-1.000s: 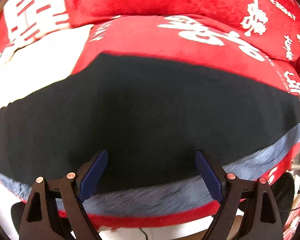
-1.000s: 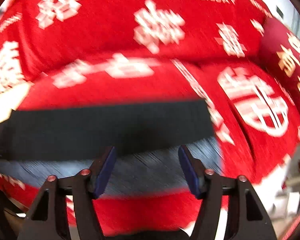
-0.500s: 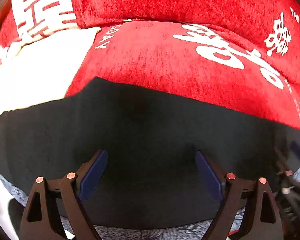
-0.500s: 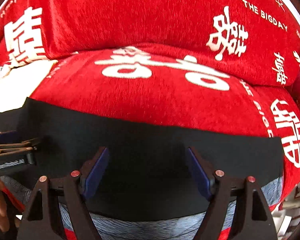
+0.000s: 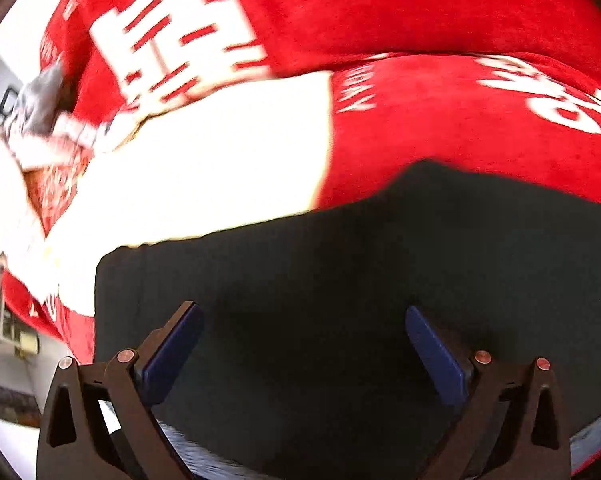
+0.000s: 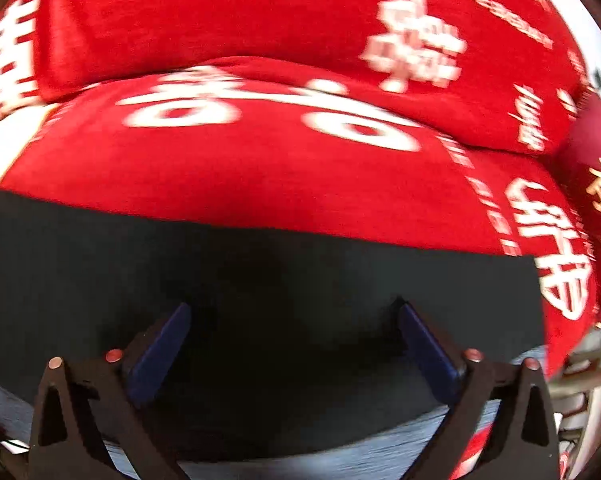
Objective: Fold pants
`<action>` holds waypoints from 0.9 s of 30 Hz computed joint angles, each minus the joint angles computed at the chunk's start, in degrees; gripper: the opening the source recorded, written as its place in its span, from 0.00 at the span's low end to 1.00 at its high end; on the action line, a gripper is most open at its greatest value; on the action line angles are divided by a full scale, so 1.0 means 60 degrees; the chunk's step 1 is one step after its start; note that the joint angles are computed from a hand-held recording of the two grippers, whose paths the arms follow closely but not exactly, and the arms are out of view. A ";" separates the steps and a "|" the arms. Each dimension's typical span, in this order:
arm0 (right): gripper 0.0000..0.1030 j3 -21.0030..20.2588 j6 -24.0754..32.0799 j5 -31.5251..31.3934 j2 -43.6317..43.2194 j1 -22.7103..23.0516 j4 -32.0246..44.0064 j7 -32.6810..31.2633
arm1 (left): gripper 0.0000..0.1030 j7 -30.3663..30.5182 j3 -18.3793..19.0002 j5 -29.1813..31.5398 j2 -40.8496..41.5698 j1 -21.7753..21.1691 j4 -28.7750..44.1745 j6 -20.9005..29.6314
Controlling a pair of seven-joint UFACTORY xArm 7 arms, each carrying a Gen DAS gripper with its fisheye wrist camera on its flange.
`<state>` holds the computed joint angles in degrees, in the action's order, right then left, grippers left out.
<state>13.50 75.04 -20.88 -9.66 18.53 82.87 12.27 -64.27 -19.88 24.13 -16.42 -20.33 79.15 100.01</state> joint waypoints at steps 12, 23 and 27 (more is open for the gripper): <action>1.00 -0.0041 0.1109 -0.1397 0.0190 -0.0905 0.1011 0.1645 | 1.00 -0.0123 0.0260 -0.1129 -0.0999 0.1003 -0.0570 -0.1476; 0.99 0.0386 0.1117 -0.1935 0.2812 0.1843 0.2743 0.2062 | 1.00 0.0543 0.0648 0.0476 0.2191 0.0103 0.2254 0.0208; 0.99 -0.0587 0.1734 -0.2465 0.2342 0.2068 0.2680 0.2462 | 1.00 -0.0102 0.1092 -0.0526 0.1121 0.0173 0.1237 -0.0430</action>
